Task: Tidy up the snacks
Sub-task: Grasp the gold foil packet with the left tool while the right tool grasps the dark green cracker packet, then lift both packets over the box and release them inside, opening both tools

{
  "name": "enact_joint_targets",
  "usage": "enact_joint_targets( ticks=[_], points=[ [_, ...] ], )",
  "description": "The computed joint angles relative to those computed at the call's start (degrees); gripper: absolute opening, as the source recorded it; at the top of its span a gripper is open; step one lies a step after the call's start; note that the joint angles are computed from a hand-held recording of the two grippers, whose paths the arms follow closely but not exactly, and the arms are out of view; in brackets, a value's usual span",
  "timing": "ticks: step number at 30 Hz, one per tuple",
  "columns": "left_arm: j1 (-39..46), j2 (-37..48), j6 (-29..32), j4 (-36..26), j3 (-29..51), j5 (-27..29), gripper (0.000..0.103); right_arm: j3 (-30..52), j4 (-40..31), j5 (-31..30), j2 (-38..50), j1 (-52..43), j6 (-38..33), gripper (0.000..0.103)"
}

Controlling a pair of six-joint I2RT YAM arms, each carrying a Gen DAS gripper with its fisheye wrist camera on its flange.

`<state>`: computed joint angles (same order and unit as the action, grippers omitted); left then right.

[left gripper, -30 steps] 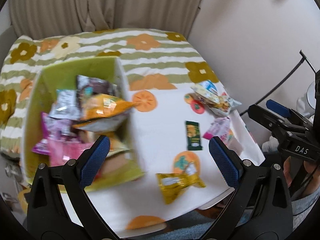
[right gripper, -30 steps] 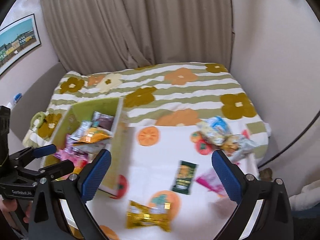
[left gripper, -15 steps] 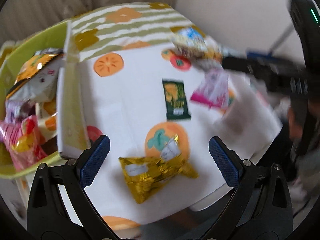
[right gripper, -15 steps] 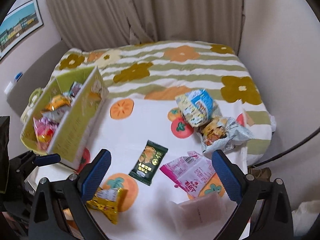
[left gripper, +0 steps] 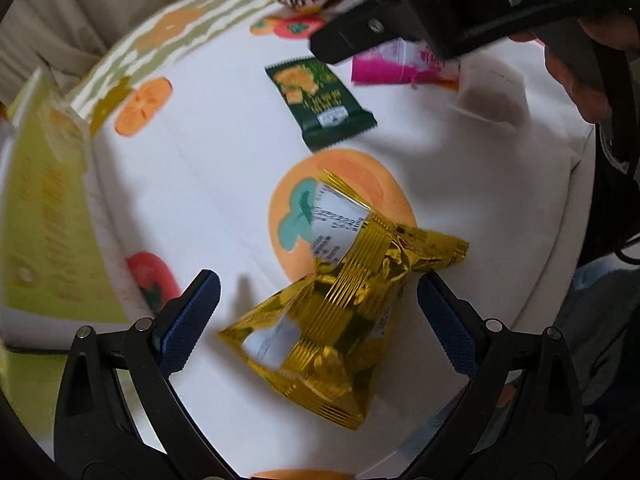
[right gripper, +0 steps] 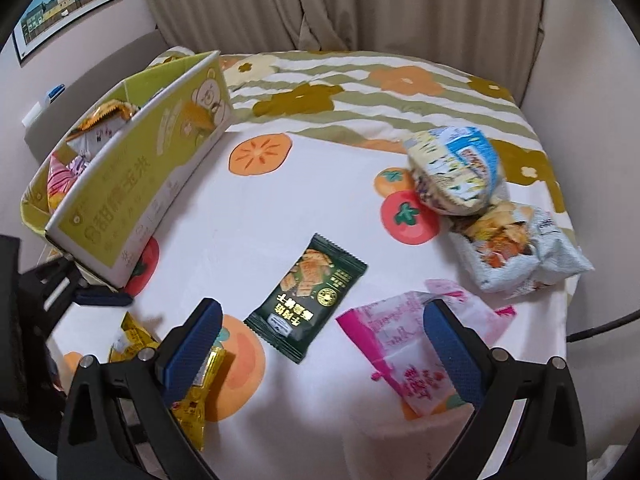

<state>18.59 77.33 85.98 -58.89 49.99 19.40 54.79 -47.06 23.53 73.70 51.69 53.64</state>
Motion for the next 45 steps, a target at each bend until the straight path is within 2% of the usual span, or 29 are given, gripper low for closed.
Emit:
enact_joint_targets(
  ticks=[3,7,12,13,14,16,22,25,27,30,31,34,35,40,45],
  points=[
    [-0.75,1.46,-2.37,1.96,-1.4,-1.82,0.083,-0.84,3.04,-1.7,1.13,-2.04,-2.3,0.1],
    [-0.09,2.34,-5.97,2.55,-1.43,-0.58,0.076,-0.98,6.13,-4.08,3.9,-4.76,-4.74,0.1],
    [0.07,2.46,-12.56,3.5,-0.73,-0.03,0.054,0.76,7.91,-6.23,9.55,-7.34,-7.04,0.1],
    [-0.5,2.62,-14.76,4.39,-0.67,-0.16,0.05,1.07,8.22,-6.58,10.45,-7.56,-7.31,0.098],
    [-0.88,2.94,-17.41,4.67,-0.22,-0.29,0.047,1.61,8.21,-6.88,11.5,-7.7,-7.31,0.092],
    [-1.21,4.16,-21.08,4.42,0.86,0.0,0.047,2.37,8.17,-7.88,13.26,-7.92,-6.83,0.086],
    [-1.48,4.39,-31.1,6.46,0.71,0.87,0.046,3.58,6.13,-6.9,15.37,-6.97,-2.74,0.086],
    [-2.57,4.35,-35.77,8.56,0.29,0.63,0.046,3.58,6.04,-7.22,15.94,-6.81,-1.15,0.074],
    [-2.03,4.54,-37.38,8.42,0.56,0.99,0.046,4.22,5.2,-6.23,16.66,-6.06,-0.58,0.074],
    [-1.55,4.59,-38.86,7.55,1.0,1.62,0.046,4.63,5.23,-5.31,17.26,-5.51,0.39,0.074],
    [-1.8,4.91,-39.44,7.56,1.21,1.63,0.046,5.01,4.96,-4.8,17.61,-5.2,0.58,0.071],
    [-1.36,5.61,-39.72,6.63,1.98,2.04,0.046,5.25,5.14,-3.12,17.46,-4.28,0.54,0.048],
    [-1.15,6.05,-39.94,6.14,2.46,2.3,0.046,5.2,5.19,-2.92,17.41,-4.19,0.67,0.045],
    [-0.13,6.83,-40.04,4.49,4.19,3.11,0.045,3.33,6.76,-2.72,15.1,-3.82,1.49,0.044],
    [0.43,5.01,-39.43,-1.03,7.08,4.8,0.045,4.49,3.18,-1.28,10.79,-2.93,2.21,0.044]
  ],
)
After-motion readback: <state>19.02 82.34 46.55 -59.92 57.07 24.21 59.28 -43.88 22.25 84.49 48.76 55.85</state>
